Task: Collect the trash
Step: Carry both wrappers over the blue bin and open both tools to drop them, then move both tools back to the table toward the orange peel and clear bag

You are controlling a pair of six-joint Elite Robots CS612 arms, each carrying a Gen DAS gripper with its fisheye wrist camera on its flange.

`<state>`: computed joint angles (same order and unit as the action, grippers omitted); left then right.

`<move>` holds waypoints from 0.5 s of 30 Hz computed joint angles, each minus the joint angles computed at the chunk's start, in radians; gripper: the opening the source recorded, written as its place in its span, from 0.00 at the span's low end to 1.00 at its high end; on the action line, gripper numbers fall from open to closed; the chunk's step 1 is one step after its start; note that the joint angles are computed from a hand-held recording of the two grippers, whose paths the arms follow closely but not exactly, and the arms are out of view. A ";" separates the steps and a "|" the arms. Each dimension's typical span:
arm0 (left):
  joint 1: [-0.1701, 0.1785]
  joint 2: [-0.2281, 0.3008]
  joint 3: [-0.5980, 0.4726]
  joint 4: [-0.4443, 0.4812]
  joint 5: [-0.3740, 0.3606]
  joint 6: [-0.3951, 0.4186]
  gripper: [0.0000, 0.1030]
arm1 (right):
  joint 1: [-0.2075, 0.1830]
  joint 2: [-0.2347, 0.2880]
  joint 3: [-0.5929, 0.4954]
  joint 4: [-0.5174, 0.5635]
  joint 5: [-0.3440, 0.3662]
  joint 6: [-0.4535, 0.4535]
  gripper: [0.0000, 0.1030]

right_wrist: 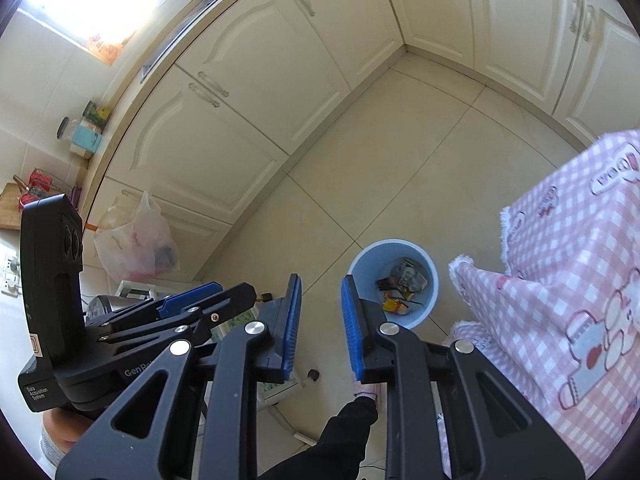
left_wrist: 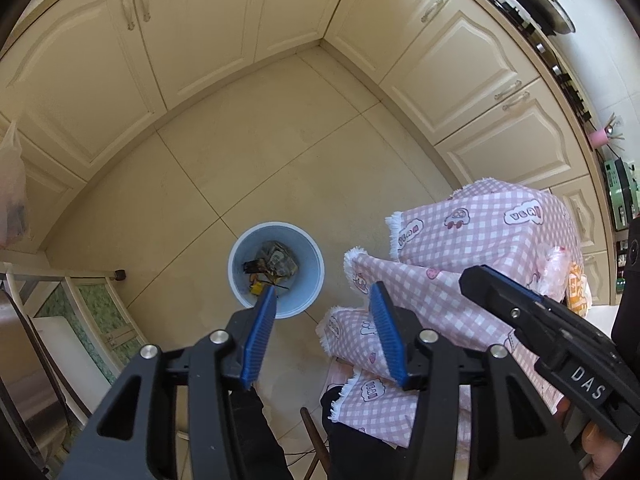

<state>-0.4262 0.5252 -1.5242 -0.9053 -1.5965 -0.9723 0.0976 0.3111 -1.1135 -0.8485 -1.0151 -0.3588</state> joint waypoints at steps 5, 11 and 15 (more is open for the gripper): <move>-0.022 -0.024 0.055 -0.035 -0.004 0.030 0.47 | -0.033 0.012 -0.029 0.004 -0.004 0.022 0.19; -0.061 -0.074 0.175 -0.110 -0.021 0.087 0.47 | -0.095 0.029 -0.070 0.001 -0.020 0.067 0.19; -0.095 -0.121 0.292 -0.192 -0.045 0.142 0.47 | -0.148 0.040 -0.099 -0.009 -0.045 0.101 0.20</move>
